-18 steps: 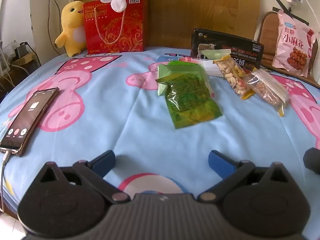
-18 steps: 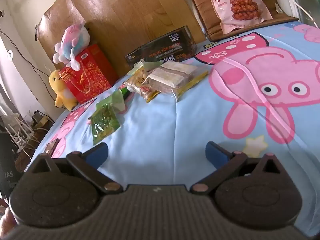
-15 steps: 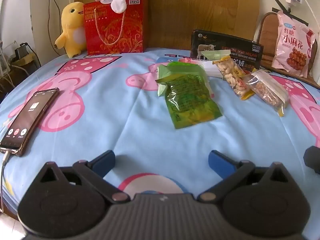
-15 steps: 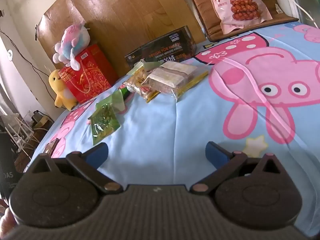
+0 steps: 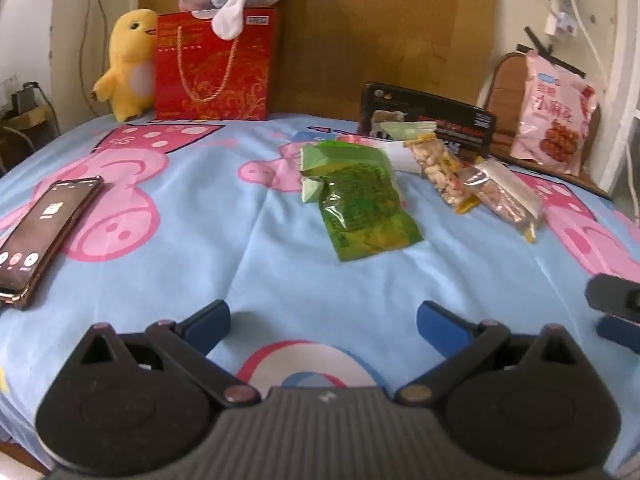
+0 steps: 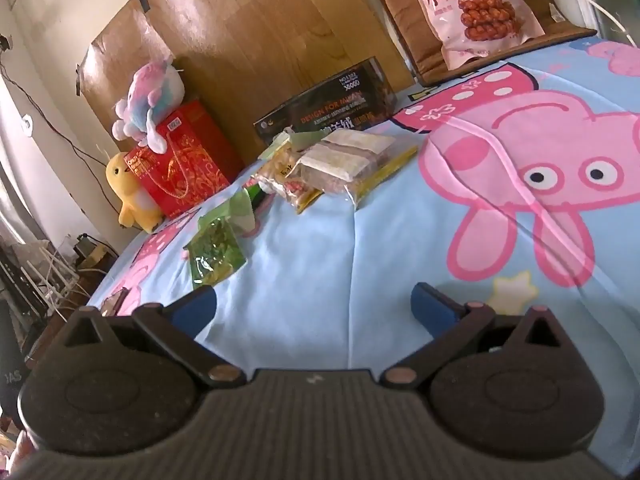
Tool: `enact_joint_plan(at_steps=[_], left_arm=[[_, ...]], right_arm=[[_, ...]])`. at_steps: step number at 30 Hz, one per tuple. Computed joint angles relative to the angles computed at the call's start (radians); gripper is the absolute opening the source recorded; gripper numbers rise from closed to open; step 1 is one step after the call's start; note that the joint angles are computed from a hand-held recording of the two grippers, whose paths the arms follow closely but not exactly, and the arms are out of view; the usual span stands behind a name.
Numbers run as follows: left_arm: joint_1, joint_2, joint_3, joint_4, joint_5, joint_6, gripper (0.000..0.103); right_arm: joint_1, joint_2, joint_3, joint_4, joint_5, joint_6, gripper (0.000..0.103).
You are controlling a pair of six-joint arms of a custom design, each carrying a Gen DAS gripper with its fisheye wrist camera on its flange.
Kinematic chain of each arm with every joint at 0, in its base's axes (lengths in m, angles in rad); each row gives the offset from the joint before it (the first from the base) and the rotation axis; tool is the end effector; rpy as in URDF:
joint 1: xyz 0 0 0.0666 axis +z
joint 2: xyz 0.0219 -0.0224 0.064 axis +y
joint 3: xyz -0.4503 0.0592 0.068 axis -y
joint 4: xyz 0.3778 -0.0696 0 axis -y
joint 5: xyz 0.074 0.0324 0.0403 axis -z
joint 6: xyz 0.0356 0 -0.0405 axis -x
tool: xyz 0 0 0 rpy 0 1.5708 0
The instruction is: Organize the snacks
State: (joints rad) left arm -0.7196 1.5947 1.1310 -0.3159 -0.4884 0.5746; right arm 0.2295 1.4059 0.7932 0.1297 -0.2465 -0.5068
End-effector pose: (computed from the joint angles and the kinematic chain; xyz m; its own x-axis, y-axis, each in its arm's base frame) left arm 0.3969 -0.3261 0.3359 -0.6237 -0.0916 -0.7763 -0.0095 0.9939 -0.1097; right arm 0.4073 0.1037 0.3181 -0.6046 0.3421 -0.7193 -0.1573 0.8339 0.5289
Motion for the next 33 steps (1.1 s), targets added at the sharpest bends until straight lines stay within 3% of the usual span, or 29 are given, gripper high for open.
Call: enact_joint_plan(at_steps=[2, 4, 7, 9, 11, 13, 14, 16, 20, 26, 28, 29, 33], left_arm=[[0.019, -0.017, -0.008, 0.01, 0.059, 0.009, 0.103], [0.029, -0.039, -0.037, 0.08, 0.067, 0.003, 0.103], [0.025, -0.04, -0.018, 0.133, 0.002, -0.107, 0.103], [0.032, -0.028, 0.019, 0.156, 0.031, -0.174, 0.1], [0.045, -0.003, 0.073, 0.163, 0.119, -0.201, 0.096], [0.063, 0.032, 0.134, 0.149, 0.222, -0.202, 0.092], [0.07, 0.057, 0.174, 0.137, 0.263, -0.204, 0.09], [0.079, 0.111, 0.254, 0.114, 0.314, -0.231, 0.085], [0.094, 0.213, 0.411, 0.032, 0.387, -0.266, 0.075], [0.104, 0.338, 0.589, -0.099, 0.461, -0.303, 0.062], [0.103, 0.383, 0.653, -0.17, 0.477, -0.323, 0.047], [0.103, 0.398, 0.673, -0.201, 0.491, -0.321, 0.043], [0.094, 0.362, 0.605, -0.166, 0.537, -0.294, 0.038]], right_arm=[[-0.004, 0.001, -0.007, 0.02, -0.008, -0.011, 0.103], [-0.005, 0.001, -0.007, 0.02, -0.013, 0.0, 0.103], [-0.008, 0.003, 0.007, -0.006, -0.016, 0.046, 0.103], [-0.009, 0.004, 0.024, -0.02, 0.029, 0.106, 0.103], [-0.012, 0.004, 0.037, 0.0, 0.085, 0.195, 0.103], [-0.018, 0.014, 0.068, -0.022, 0.134, 0.288, 0.103], [-0.019, 0.021, 0.078, -0.038, 0.142, 0.306, 0.098], [-0.063, 0.052, 0.108, -0.089, 0.079, 0.331, 0.094], [-0.076, 0.105, 0.173, -0.163, 0.037, 0.378, 0.083], [-0.081, 0.181, 0.271, -0.231, 0.015, 0.463, 0.081], [-0.085, 0.21, 0.311, -0.268, -0.002, 0.483, 0.078], [-0.083, 0.22, 0.321, -0.264, 0.004, 0.502, 0.078], [-0.078, 0.239, 0.335, -0.253, 0.022, 0.582, 0.064]])
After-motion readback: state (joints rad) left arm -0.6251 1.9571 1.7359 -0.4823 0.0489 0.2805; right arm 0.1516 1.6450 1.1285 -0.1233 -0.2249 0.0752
